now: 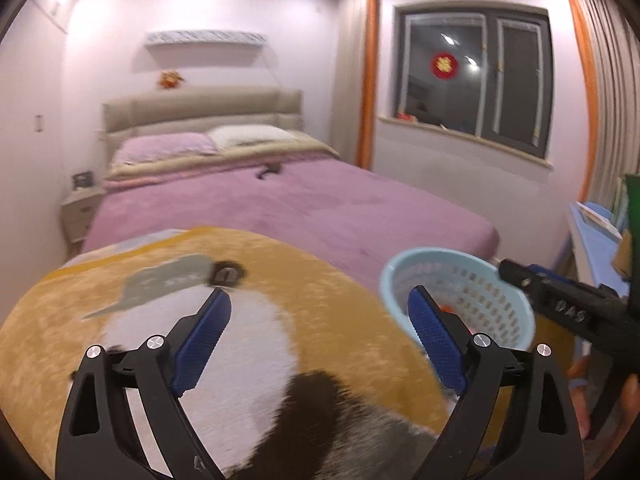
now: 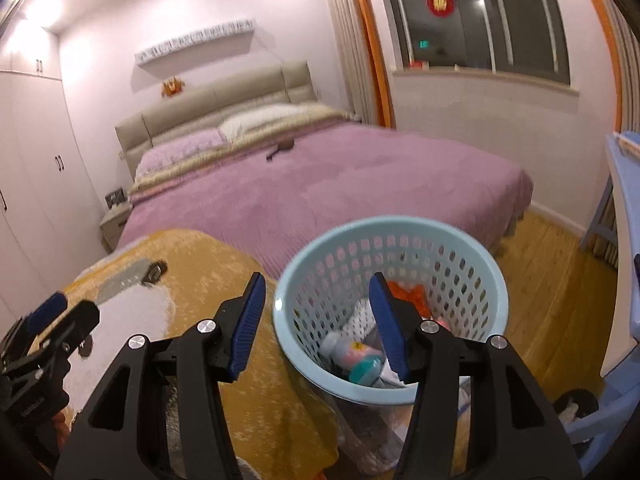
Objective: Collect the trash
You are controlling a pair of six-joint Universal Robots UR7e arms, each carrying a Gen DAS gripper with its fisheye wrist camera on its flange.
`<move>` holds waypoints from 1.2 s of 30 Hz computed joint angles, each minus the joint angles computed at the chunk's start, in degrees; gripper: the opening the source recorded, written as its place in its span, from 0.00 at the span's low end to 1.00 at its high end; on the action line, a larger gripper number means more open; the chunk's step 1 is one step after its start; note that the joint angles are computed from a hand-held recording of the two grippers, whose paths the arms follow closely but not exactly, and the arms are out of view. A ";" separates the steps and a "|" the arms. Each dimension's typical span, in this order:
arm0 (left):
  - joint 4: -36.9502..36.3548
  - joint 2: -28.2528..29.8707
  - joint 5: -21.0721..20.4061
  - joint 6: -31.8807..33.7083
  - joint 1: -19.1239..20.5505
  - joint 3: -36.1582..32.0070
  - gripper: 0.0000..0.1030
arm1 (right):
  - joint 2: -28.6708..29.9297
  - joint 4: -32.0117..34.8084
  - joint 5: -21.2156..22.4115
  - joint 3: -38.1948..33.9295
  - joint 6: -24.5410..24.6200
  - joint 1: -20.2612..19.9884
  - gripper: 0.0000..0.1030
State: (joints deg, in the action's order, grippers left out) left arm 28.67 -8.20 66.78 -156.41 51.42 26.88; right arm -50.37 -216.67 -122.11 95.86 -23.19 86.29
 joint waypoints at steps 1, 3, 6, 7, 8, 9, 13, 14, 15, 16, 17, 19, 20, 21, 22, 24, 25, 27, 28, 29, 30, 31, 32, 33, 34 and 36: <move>-4.49 -2.77 -0.81 0.49 0.02 5.52 0.86 | 0.76 -2.97 0.26 0.11 -1.39 0.32 0.49; -11.10 -6.70 -1.83 1.87 0.12 13.11 0.88 | 1.79 -8.20 1.88 0.73 -3.73 0.61 0.49; -19.17 -10.75 -2.65 3.50 0.44 21.08 0.90 | 3.32 -15.15 2.64 1.14 -7.36 0.87 0.49; -20.80 -11.38 -2.88 3.63 0.51 22.41 0.92 | 3.81 -16.40 2.22 0.90 -8.29 1.11 0.49; -21.81 -11.79 -2.91 3.79 0.65 23.19 0.92 | 4.28 -17.69 2.04 0.80 -9.32 1.29 0.49; -23.59 -12.36 -3.11 4.12 0.75 24.46 0.92 | 4.55 -18.39 1.98 0.81 -9.94 1.42 0.49; -30.65 -14.11 -4.22 6.13 0.83 29.04 0.93 | 6.58 -22.36 0.17 -0.45 -13.44 2.28 0.49; -30.77 -13.99 -4.42 6.09 0.94 28.98 0.93 | 6.90 -22.63 -0.06 -0.67 -13.85 2.40 0.49; -30.31 -14.08 -4.69 5.77 0.97 29.10 0.93 | 7.16 -22.76 -0.25 -0.79 -14.28 2.50 0.49; -29.22 -13.74 -4.79 5.40 1.02 28.21 0.93 | 7.43 -23.14 -0.38 -0.84 -14.80 2.59 0.49; -29.63 -13.77 -4.90 5.46 1.10 28.25 0.93 | 7.71 -23.68 -0.51 -0.93 -15.37 2.66 0.49; -30.25 -13.66 -5.65 5.75 1.10 28.29 0.93 | 8.49 -24.93 -0.86 -1.25 -16.61 2.91 0.49; -29.44 -13.41 -5.63 5.51 1.11 27.69 0.93 | 8.77 -25.14 -0.82 -1.36 -16.74 3.00 0.49; -29.08 -13.21 -5.83 5.39 1.07 27.31 0.93 | 9.02 -25.12 -0.93 -1.53 -16.73 3.05 0.49; -29.37 -13.35 -6.01 5.35 1.04 27.78 0.93 | 9.15 -24.94 -1.08 -1.71 -16.73 3.01 0.49; -29.29 -13.36 -6.00 5.31 1.10 27.82 0.93 | 9.48 -24.89 -1.24 -1.89 -16.56 3.01 0.49; -29.38 -13.35 -6.13 5.44 1.07 27.82 0.93 | 9.53 -24.72 -1.12 -1.83 -16.21 2.96 0.49; -29.30 -13.27 -6.23 5.54 1.04 27.81 0.93 | 9.43 -24.19 -0.77 -1.55 -15.52 2.83 0.49; -28.99 -13.15 -6.26 5.53 1.05 27.53 0.93 | 9.22 -24.09 -0.66 -1.27 -15.44 2.74 0.49; -28.83 -13.10 -6.31 5.50 1.05 27.41 0.93 | 9.25 -24.16 -0.65 -1.19 -15.53 2.71 0.49; -28.77 -13.03 -6.37 5.44 1.03 27.33 0.93 | 9.41 -24.35 -0.70 -1.26 -15.78 2.74 0.49; -28.76 -13.04 -6.41 5.33 1.02 27.37 0.93 | 9.47 -24.34 -0.58 -1.23 -15.88 2.72 0.49; -28.75 -13.04 -6.47 5.22 0.99 27.41 0.93 | 9.38 -24.07 -0.40 -1.11 -15.78 2.67 0.49; -28.66 -12.99 -6.47 5.16 0.99 27.34 0.93 | 9.21 -23.65 -0.17 -0.86 -15.42 2.61 0.49; -28.54 -12.97 -6.40 5.13 1.02 27.27 0.93 | 9.12 -23.36 -0.02 -0.71 -15.11 2.58 0.49; -28.55 -12.91 -6.52 5.14 0.96 27.28 0.93 | 9.06 -23.16 0.28 -0.49 -14.82 2.53 0.49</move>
State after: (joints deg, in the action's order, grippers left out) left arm 0.12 -21.11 60.26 -151.26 52.37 54.16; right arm -41.31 -239.83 -121.83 95.37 -38.01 88.82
